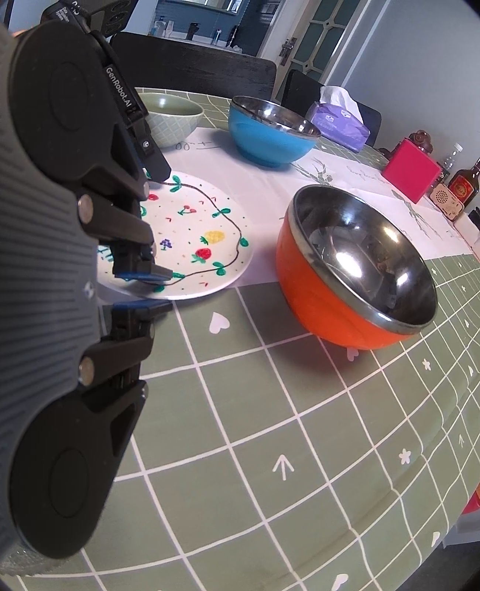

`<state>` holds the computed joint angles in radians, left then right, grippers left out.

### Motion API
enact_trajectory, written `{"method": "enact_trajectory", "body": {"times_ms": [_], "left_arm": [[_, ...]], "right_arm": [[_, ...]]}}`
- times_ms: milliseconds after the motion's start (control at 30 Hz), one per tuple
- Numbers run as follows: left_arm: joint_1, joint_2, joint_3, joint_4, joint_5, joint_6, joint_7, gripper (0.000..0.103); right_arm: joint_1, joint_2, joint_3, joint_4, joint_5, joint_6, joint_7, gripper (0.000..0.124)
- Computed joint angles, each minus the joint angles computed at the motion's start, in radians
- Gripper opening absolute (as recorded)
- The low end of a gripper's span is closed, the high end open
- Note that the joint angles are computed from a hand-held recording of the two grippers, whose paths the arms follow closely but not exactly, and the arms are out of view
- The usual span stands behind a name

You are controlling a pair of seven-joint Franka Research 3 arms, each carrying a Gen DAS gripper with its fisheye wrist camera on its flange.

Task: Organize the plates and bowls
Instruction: 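Carry the painted plate with both grippers along the table toward the glass plates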

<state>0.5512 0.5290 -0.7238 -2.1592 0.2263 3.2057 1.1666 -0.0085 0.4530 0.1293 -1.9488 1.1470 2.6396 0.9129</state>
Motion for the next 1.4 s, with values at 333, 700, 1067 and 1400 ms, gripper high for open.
{"method": "enact_trajectory", "body": {"times_ms": [333,700,1067,1400], "left_arm": [[0.049,0.009,-0.048,-0.014,-0.027,-0.004,-0.015,0.020],[0.090,0.019,-0.077,-0.031,0.022,0.005,-0.077,0.020],[0.021,-0.014,-0.005,-0.053,0.043,0.059,-0.133,0.015],[-0.064,-0.090,0.102,-0.094,0.118,0.118,-0.269,0.015]], "right_arm": [[-0.023,0.011,-0.003,0.015,0.006,-0.064,0.007,0.007],[-0.052,0.051,-0.010,0.065,0.022,-0.146,0.008,0.005],[-0.040,0.041,-0.005,0.053,0.023,-0.111,-0.023,0.008],[-0.028,0.017,0.004,0.033,0.040,-0.076,-0.057,0.007]]}}
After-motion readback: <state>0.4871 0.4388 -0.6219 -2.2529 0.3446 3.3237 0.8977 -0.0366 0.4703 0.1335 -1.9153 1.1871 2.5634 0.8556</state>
